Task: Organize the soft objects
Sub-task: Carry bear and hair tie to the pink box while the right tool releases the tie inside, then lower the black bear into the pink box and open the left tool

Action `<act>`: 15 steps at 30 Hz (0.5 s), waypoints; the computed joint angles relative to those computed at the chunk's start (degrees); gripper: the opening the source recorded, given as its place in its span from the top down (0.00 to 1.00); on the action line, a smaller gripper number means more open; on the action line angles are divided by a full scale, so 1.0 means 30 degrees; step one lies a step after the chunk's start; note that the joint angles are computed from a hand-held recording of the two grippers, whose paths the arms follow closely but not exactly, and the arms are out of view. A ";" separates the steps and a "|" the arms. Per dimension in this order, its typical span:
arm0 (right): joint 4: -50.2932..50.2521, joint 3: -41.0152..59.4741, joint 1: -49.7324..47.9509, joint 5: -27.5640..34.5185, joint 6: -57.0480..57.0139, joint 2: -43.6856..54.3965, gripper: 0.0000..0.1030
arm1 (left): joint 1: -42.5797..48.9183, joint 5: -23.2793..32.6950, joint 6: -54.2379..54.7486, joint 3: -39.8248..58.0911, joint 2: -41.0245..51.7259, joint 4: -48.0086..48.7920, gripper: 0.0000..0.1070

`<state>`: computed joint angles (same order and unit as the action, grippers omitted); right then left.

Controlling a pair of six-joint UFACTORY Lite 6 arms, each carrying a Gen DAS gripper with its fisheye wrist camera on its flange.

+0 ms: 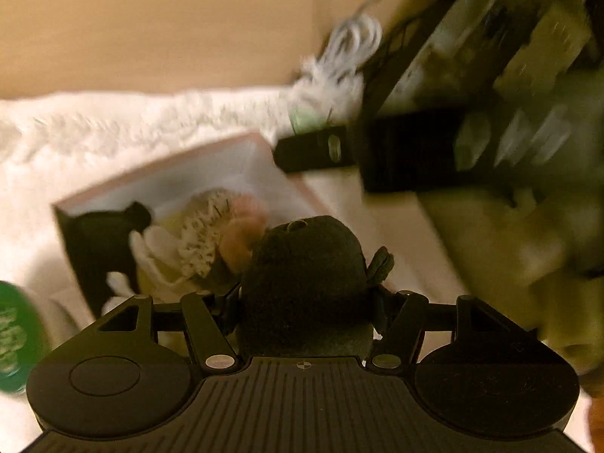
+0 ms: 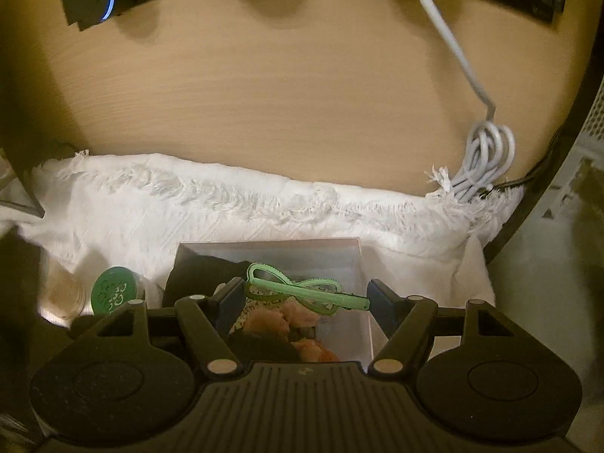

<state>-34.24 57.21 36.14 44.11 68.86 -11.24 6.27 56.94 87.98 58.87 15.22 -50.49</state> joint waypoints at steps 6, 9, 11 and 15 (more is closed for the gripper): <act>0.2631 0.0178 -0.2096 -0.2638 -0.2156 0.2101 0.31 | -0.0741 -0.2587 0.3595 -0.2019 -0.0428 -0.1908 0.35; 0.4712 0.0771 -0.3103 -0.3767 -0.4194 0.3805 0.31 | -0.0744 -0.2641 0.3913 -0.1903 -0.0256 -0.1878 0.35; 0.5869 0.1150 -0.3453 -0.4144 -0.5297 0.4629 0.31 | -0.0515 -0.2374 0.4161 -0.1806 -0.0023 -0.1855 0.35; 0.7228 0.2065 -0.3581 -0.4095 -0.6705 0.5853 0.31 | -0.1018 -0.2565 0.4007 -0.1270 0.0761 -0.2451 0.34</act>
